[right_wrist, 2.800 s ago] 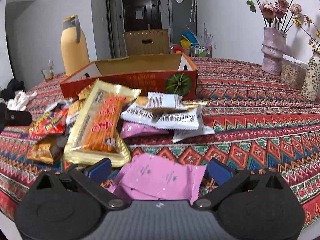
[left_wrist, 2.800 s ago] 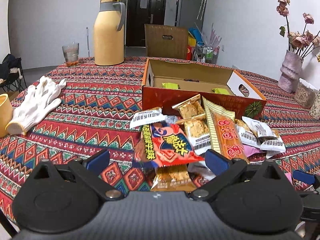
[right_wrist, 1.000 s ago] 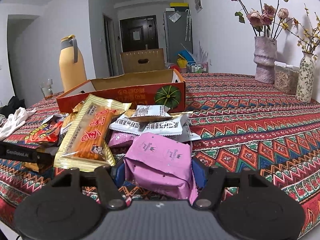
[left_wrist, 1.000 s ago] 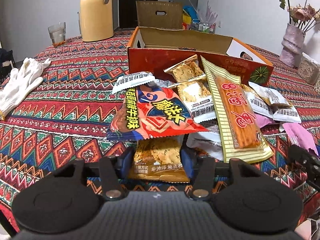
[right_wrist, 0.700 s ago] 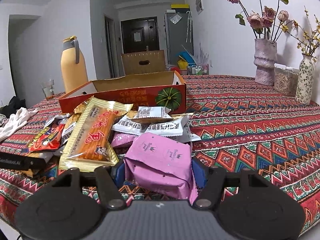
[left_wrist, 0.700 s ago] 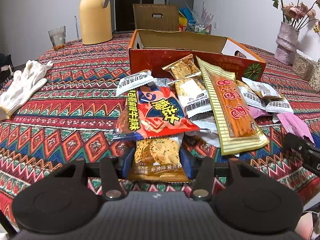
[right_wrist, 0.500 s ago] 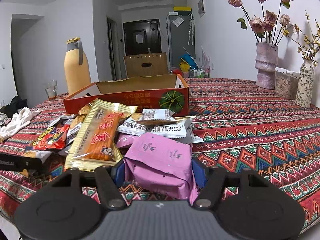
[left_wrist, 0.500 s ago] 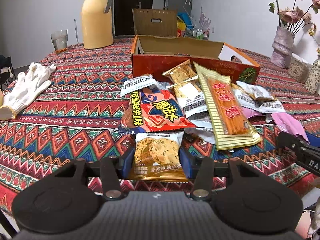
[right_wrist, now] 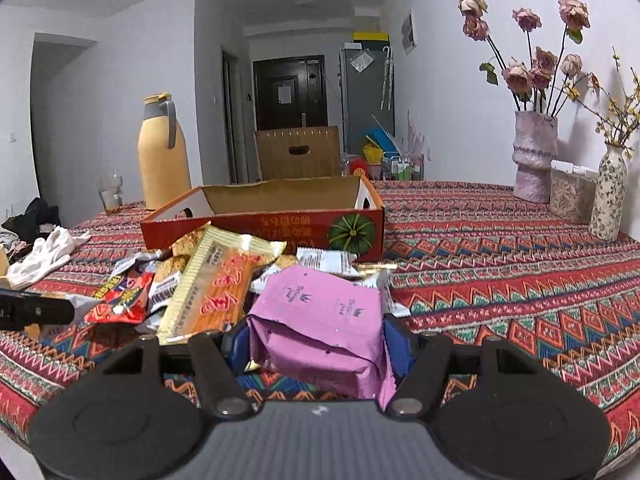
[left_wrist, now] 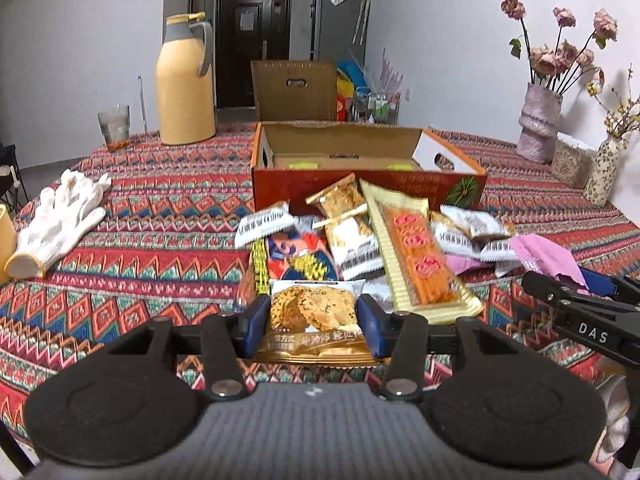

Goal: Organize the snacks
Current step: 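Lower the pink packet and cookie packet into the box and open both tools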

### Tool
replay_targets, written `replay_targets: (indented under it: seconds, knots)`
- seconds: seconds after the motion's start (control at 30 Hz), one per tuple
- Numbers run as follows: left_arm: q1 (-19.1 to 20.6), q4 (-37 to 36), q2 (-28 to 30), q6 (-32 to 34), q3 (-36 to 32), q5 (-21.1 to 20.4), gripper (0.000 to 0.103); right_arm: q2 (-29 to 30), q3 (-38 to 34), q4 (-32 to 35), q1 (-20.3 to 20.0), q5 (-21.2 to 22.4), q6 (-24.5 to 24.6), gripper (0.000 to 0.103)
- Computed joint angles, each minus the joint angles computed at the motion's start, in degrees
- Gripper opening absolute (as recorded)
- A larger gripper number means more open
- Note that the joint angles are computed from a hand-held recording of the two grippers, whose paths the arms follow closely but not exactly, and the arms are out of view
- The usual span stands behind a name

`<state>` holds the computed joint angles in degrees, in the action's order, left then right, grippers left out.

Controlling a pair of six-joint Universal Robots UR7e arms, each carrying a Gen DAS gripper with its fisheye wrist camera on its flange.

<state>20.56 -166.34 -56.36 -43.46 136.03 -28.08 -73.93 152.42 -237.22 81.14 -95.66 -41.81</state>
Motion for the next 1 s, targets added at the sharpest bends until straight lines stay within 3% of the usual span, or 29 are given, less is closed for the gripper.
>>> replay_targets:
  seconds: [0.37,0.73,1.0]
  knots:
    - [2.7,-11.63,4.63,13.79,-6.39,2.88,0.049,0.64,-7.06,4.34,3.22,-0.65,0.36,0.065]
    - [8.27,-23.88,10.79,30.15,-17.0,2.41,0.049,4.22,-18.35,9.89,5.93,-0.87,-0.12,0.065]
    - [12.66,-27.55,14.69,37.16,-25.77,1.09,0.049,8.42,-28.26,14.61,7.98,-1.29,-0.94,0.065]
